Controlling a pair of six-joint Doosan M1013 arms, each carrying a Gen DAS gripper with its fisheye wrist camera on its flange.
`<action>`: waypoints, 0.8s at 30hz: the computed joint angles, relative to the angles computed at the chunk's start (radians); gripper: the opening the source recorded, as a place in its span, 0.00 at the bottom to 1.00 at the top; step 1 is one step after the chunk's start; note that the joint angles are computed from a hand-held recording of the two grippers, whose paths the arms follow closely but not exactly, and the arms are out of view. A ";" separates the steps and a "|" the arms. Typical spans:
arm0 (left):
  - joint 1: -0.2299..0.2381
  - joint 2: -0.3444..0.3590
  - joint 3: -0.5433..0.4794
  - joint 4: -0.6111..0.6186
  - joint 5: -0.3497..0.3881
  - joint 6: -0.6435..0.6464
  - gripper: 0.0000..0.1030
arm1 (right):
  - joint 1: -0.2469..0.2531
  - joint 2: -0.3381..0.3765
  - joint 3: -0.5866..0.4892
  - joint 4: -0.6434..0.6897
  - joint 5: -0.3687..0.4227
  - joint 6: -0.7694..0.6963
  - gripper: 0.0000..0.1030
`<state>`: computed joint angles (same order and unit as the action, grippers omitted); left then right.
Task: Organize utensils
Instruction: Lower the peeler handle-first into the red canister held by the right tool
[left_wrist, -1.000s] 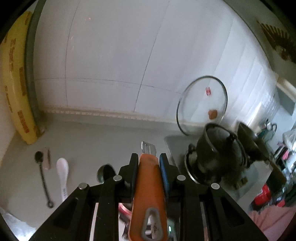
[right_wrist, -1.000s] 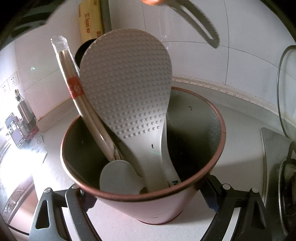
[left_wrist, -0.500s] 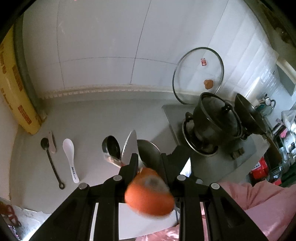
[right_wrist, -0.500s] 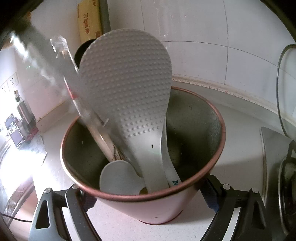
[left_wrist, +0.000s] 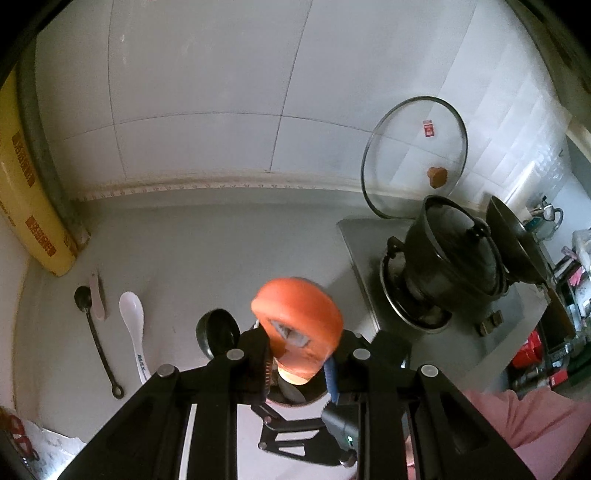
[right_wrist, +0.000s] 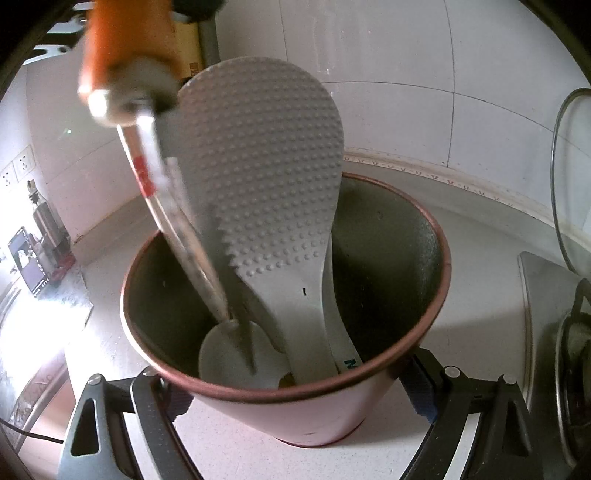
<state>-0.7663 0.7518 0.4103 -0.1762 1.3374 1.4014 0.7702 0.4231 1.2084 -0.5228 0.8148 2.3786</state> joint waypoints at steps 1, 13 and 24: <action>0.000 0.007 -0.011 -0.001 0.005 -0.004 0.23 | 0.000 0.000 -0.001 0.000 0.001 0.000 0.90; -0.017 0.139 -0.240 0.024 0.158 -0.010 0.24 | 0.006 0.004 -0.008 0.000 0.006 0.004 0.90; -0.016 0.101 -0.157 0.027 0.086 -0.030 0.33 | 0.013 0.006 -0.014 -0.005 0.014 0.012 0.90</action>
<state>-0.7823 0.8524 0.2535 -0.1494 1.4237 1.3714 0.7831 0.4294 1.1948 -0.5276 0.8285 2.3901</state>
